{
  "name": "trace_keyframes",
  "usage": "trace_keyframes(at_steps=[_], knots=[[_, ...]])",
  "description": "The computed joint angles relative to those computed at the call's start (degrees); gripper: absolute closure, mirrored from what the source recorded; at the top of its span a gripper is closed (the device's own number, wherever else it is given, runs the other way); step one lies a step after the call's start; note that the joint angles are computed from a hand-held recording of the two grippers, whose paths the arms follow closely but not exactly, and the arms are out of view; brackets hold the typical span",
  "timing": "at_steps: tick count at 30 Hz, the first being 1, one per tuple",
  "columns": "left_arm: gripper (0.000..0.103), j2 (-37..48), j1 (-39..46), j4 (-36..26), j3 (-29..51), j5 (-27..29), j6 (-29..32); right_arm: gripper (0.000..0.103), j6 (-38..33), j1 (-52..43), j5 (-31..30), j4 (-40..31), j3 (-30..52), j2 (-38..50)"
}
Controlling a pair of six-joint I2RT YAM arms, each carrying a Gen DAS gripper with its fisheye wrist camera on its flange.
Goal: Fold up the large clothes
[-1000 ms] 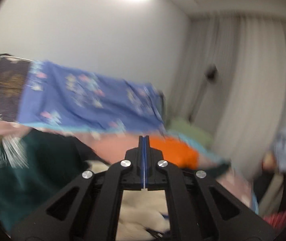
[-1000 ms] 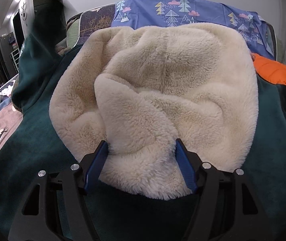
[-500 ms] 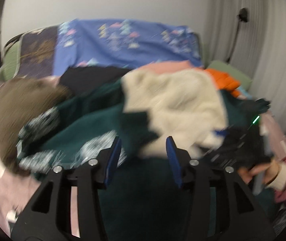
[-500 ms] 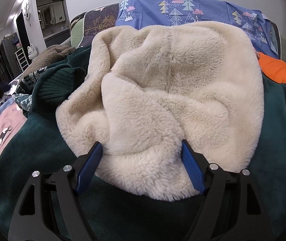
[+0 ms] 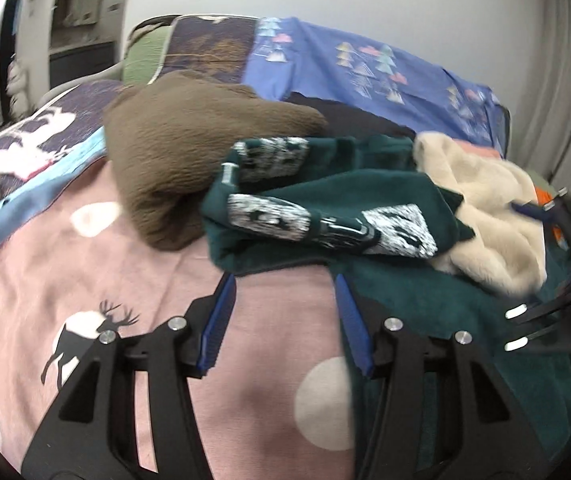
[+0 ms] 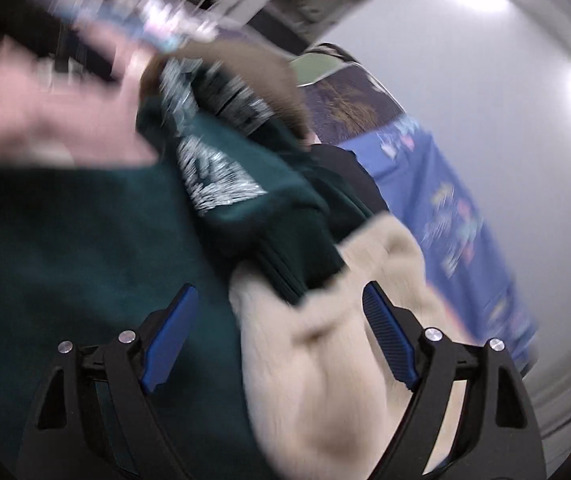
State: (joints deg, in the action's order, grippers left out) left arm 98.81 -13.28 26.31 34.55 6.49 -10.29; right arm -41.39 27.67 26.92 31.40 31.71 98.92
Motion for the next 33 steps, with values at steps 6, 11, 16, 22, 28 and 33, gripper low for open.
trace_keyframes(at_steps=[6, 11, 16, 22, 28, 33], knots=[[0.051, -3.49, 2.11, 0.28, -2.41, -1.17, 1.21, 0.097, 7.36, -2.18, -2.43, -14.86, 16.81, 8.13], [0.051, -6.36, 1.88, -1.16, -1.37, -1.74, 3.49, 0.097, 33.51, -20.30, -52.94, -55.28, 35.74, -5.23], [0.046, -7.72, -1.67, -0.95, 1.29, -0.25, 5.82, 0.096, 35.99, -41.25, -76.96, -78.26, 46.49, -6.68], [0.041, 0.81, -10.27, -4.37, 11.43, -0.80, 9.77, 0.092, 33.43, -53.44, -59.16, -78.51, 41.29, -1.71], [0.041, 13.35, -16.48, -14.56, 27.45, -6.31, 11.75, 0.053, 31.42, -57.95, -58.35, -68.62, 30.94, -2.94], [0.041, 15.51, -15.76, -14.83, 29.16, -5.96, 9.79, 0.021, 23.40, -53.85, -55.05, -60.63, 24.16, -9.09]])
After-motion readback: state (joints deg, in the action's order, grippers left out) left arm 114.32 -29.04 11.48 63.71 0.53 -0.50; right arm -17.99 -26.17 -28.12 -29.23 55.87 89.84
